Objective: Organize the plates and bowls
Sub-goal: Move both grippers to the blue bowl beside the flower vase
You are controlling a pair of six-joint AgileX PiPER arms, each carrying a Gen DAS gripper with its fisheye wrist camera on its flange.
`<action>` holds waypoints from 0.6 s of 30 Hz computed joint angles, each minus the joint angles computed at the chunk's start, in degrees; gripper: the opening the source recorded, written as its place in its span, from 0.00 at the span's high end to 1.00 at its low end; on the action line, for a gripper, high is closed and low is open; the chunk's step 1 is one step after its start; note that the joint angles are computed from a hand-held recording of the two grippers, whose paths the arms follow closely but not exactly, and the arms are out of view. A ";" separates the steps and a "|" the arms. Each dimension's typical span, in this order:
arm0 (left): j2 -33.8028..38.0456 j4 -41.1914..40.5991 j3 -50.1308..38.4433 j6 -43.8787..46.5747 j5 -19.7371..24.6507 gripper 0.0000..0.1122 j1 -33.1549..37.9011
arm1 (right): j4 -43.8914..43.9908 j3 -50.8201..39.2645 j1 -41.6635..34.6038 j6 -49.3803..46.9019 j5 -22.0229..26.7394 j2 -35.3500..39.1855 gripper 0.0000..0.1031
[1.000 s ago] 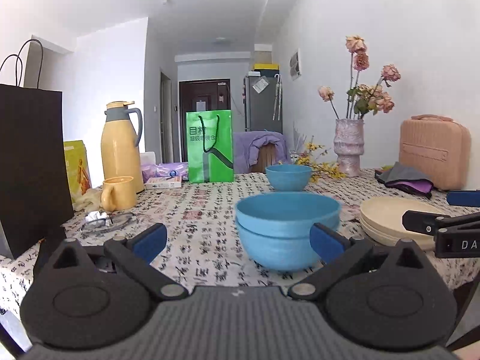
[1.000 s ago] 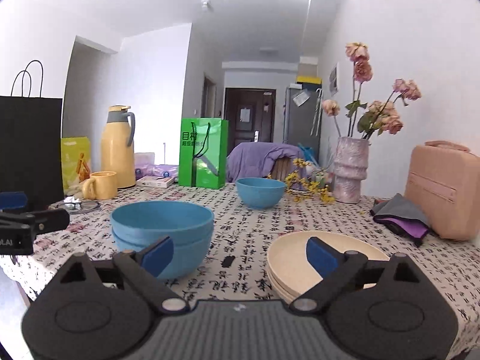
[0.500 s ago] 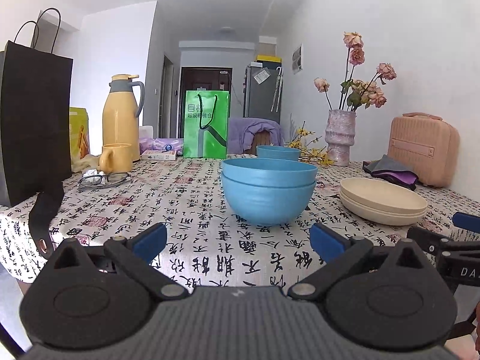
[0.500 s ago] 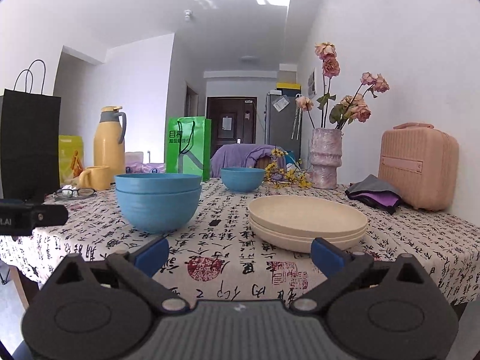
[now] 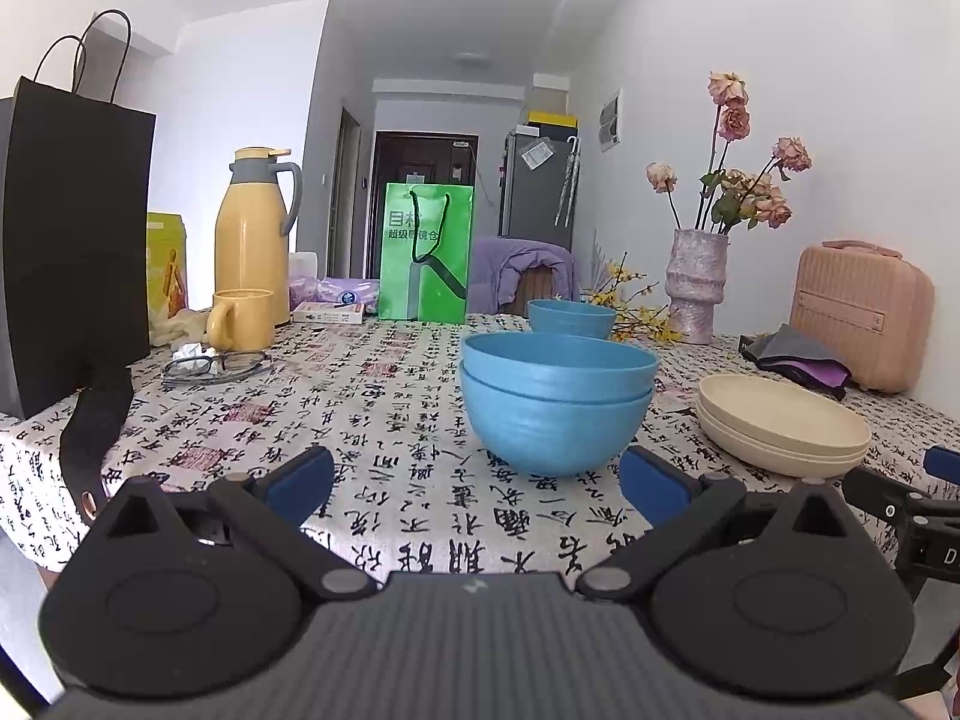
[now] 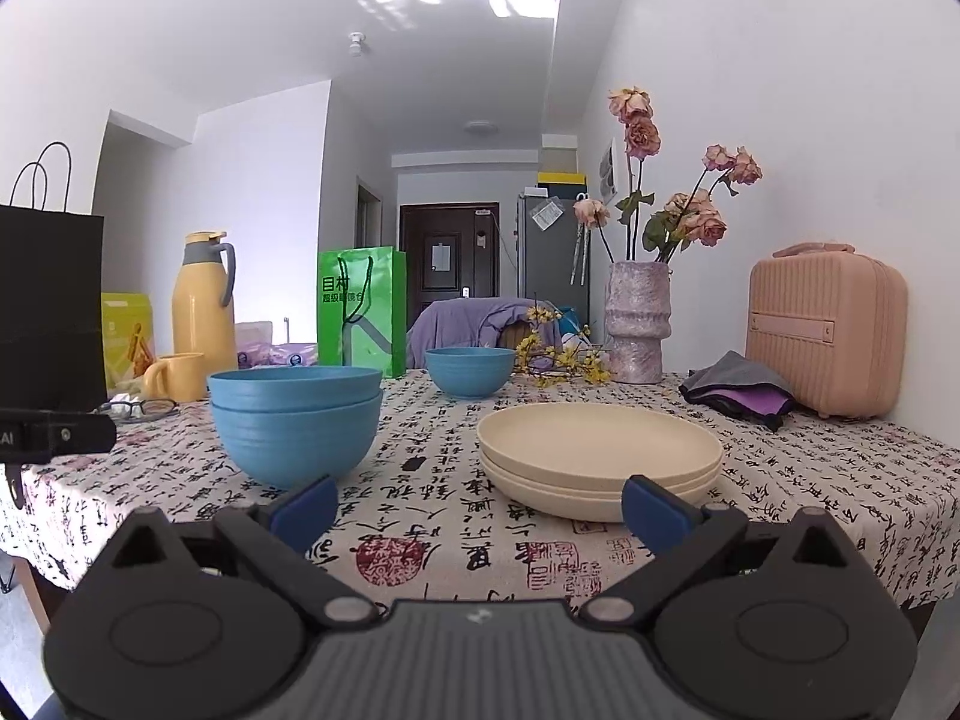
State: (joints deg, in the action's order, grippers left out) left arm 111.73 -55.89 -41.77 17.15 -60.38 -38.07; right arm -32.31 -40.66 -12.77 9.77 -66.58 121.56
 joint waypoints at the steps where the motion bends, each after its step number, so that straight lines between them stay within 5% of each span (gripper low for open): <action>1: -0.87 0.67 -0.65 0.84 1.30 0.08 1.07 | -0.62 -0.93 -0.15 1.35 1.23 -0.34 0.02; 10: -3.74 4.51 -13.21 10.03 13.27 0.08 10.61 | -6.61 -16.56 0.39 15.96 17.68 -2.32 0.04; 15: -1.17 2.59 -27.61 18.55 27.81 0.08 16.60 | -26.48 -37.03 0.68 40.63 31.26 1.72 0.04; 18: 2.53 -5.44 -38.17 30.19 35.36 0.08 19.09 | -40.33 -50.77 0.88 57.82 34.97 6.74 0.04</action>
